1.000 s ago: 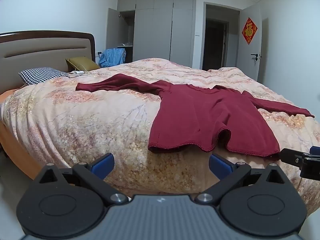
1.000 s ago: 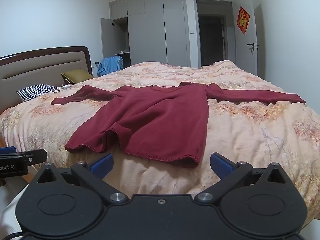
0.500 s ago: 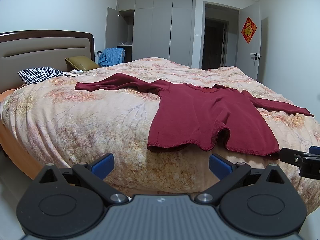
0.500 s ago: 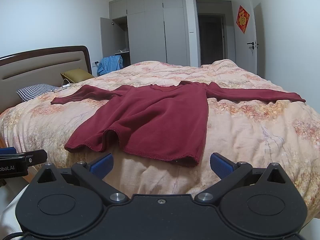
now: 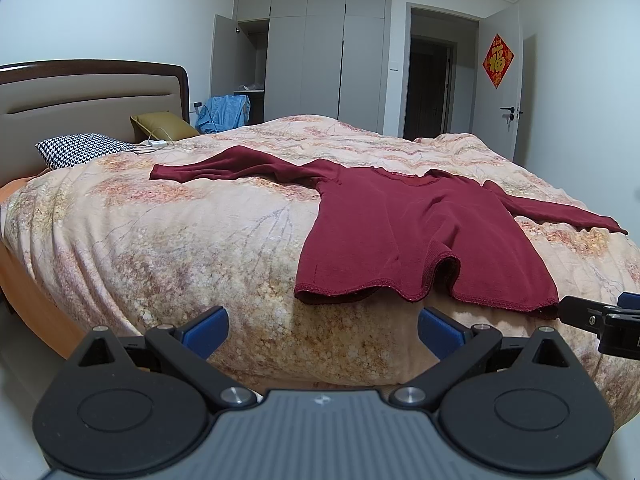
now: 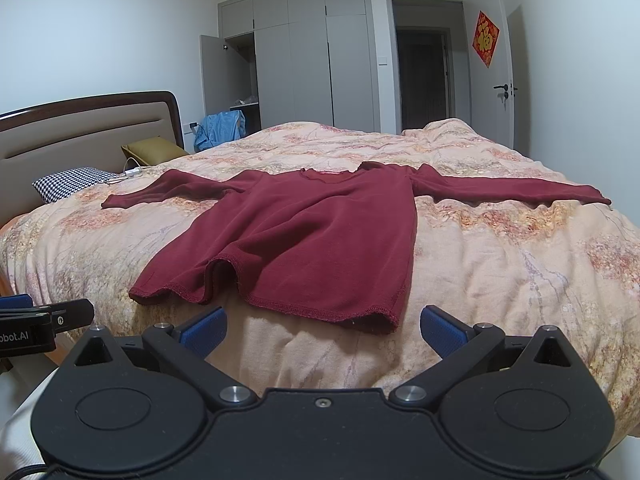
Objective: Fold small clothes
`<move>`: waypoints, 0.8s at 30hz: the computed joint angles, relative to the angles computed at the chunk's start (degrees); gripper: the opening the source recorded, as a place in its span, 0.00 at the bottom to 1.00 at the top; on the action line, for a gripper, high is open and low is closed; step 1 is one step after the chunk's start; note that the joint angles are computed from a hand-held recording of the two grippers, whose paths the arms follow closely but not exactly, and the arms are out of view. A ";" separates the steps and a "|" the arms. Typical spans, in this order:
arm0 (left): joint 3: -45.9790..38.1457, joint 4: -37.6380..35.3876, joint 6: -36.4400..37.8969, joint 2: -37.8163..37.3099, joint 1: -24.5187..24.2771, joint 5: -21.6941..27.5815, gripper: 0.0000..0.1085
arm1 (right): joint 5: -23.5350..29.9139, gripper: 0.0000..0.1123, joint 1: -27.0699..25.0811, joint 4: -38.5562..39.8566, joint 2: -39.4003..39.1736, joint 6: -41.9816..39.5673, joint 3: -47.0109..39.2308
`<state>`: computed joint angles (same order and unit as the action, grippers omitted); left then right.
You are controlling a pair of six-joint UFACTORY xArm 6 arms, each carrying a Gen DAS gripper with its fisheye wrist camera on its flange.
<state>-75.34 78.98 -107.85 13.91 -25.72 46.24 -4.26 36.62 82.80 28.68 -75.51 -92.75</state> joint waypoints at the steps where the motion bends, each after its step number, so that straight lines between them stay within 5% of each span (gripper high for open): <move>1: 0.00 0.00 0.00 0.00 0.00 0.00 0.95 | 0.00 0.91 0.00 0.00 0.00 0.00 0.00; 24: -0.24 -0.11 0.05 0.25 -0.07 0.02 0.95 | 0.08 0.91 -0.06 -1.24 -0.09 1.23 0.26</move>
<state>-75.57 78.87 -107.80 14.17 -25.79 46.25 -4.18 36.56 81.56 28.59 -74.28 -92.49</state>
